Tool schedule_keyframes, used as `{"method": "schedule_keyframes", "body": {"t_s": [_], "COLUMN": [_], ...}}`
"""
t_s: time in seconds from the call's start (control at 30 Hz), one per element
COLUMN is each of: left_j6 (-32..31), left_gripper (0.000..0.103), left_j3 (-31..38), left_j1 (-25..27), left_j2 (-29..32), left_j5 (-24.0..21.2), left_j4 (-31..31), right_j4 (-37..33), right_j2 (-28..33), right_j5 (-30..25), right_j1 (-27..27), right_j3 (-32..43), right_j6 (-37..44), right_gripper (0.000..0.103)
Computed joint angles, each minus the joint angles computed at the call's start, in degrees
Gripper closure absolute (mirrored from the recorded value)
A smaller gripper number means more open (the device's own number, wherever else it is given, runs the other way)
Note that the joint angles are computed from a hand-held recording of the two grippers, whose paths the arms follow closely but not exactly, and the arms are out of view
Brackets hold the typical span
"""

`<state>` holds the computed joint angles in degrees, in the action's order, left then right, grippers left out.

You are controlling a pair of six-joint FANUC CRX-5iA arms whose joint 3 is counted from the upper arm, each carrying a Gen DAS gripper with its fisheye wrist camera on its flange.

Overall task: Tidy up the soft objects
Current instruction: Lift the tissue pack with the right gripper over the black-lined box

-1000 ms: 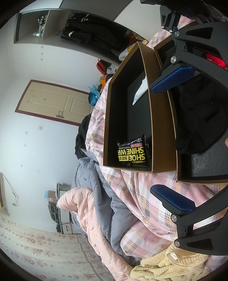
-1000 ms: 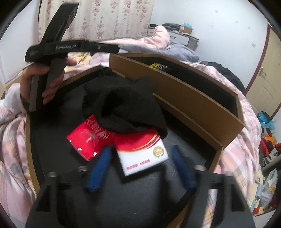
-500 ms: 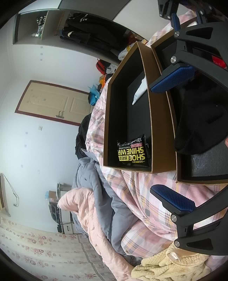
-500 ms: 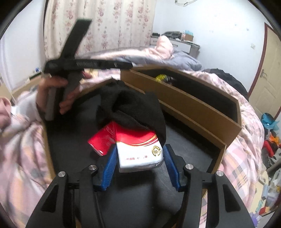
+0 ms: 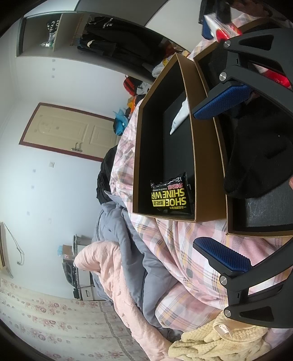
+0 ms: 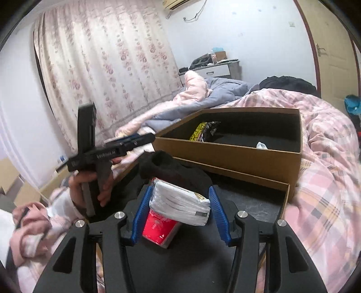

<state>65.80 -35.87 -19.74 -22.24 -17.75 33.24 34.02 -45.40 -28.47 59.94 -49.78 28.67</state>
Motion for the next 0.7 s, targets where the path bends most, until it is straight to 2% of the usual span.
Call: {"method": "schedule_keyframes", "body": {"t_s": [0.1,0.3,0.53,0.7], "left_j6": [-0.08,-0.07,-0.03,0.16], "left_gripper": [0.0,0.0,0.0,0.0], "left_j3": [-0.08,-0.06,-0.1,-0.01], "left_j1": [-0.03,-0.01,0.0,0.0], "left_j2": [-0.01,-0.03,-0.08,-0.06], "left_j5": [0.06,0.04,0.02,-0.05], "left_j4": [0.21,0.12,0.12,-0.15], "right_j4": [1.33,13.89,22.51,34.64], "right_j2": [-0.75,-1.29,-0.69,-0.08], "right_j5": [3.01,6.64,10.03,12.09], "right_j1": [-1.32,-4.01,-8.0,-12.07], "right_j3": [-0.69,-3.68,-5.24,-6.57], "right_j6": [-1.52,-12.15,-19.35,-29.03], "right_gripper": [0.055,0.055,0.055,0.056]}}
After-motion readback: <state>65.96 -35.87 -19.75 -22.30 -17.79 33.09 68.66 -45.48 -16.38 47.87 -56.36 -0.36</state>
